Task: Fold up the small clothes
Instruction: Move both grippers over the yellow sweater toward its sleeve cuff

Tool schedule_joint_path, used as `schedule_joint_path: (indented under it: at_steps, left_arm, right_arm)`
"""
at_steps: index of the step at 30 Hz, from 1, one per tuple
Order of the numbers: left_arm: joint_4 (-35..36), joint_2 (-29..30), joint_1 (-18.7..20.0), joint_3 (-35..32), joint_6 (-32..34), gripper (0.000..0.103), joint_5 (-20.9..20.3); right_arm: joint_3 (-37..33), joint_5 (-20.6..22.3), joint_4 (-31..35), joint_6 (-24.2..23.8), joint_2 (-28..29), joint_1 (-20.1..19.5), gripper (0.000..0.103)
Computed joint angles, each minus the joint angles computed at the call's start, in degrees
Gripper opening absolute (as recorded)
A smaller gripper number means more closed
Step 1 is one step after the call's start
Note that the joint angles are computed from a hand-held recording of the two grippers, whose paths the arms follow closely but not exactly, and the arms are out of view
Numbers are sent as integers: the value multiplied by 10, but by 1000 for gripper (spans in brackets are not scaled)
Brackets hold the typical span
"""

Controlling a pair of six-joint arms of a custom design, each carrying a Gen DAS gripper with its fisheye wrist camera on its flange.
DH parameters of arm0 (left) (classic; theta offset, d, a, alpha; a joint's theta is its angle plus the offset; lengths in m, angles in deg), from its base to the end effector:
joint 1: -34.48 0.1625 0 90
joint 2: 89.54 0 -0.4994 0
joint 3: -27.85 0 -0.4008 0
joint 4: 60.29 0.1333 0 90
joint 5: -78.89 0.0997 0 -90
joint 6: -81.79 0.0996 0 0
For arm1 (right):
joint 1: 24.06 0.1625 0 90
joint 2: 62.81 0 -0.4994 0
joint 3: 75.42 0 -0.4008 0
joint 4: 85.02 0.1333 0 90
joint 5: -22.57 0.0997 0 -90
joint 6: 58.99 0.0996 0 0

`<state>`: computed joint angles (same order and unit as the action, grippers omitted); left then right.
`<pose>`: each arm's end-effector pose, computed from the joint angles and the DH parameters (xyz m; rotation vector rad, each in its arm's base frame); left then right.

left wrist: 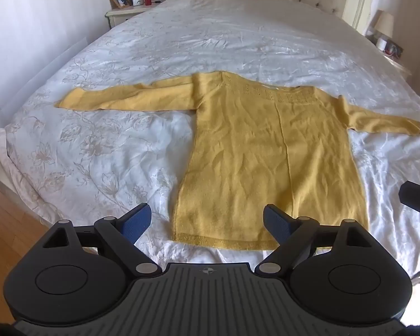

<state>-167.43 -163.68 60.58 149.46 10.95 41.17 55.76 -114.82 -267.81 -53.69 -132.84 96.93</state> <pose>-0.3222 -0.3940 0.2446 0.1598 2.2259 -0.7713 0.3007 -0.3842 0.2757 0.2376 -2.3569 0.9542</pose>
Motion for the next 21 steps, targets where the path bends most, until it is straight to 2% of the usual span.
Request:
schedule_joint_path:
  at_steps: [9, 10, 12, 13, 21]
  left_arm:
    - [21, -3, -9, 0, -18, 87, 7]
    - [-1, -1, 0, 0, 3, 87, -2]
    - [0, -1, -1, 1, 3, 87, -2]
    - [1, -2, -1, 1, 3, 87, -3]
    - [-30, 11, 7, -1, 19, 87, -12]
  right_arm:
    - [-2, 0, 12, 7, 1, -2, 102]
    - [-2, 2, 10, 3, 2, -5, 102]
    - [0, 7, 0, -6, 3, -11, 102]
    - [-3, 1, 6, 1, 3, -3, 102]
    - [-12, -5, 47, 22, -1, -6, 102]
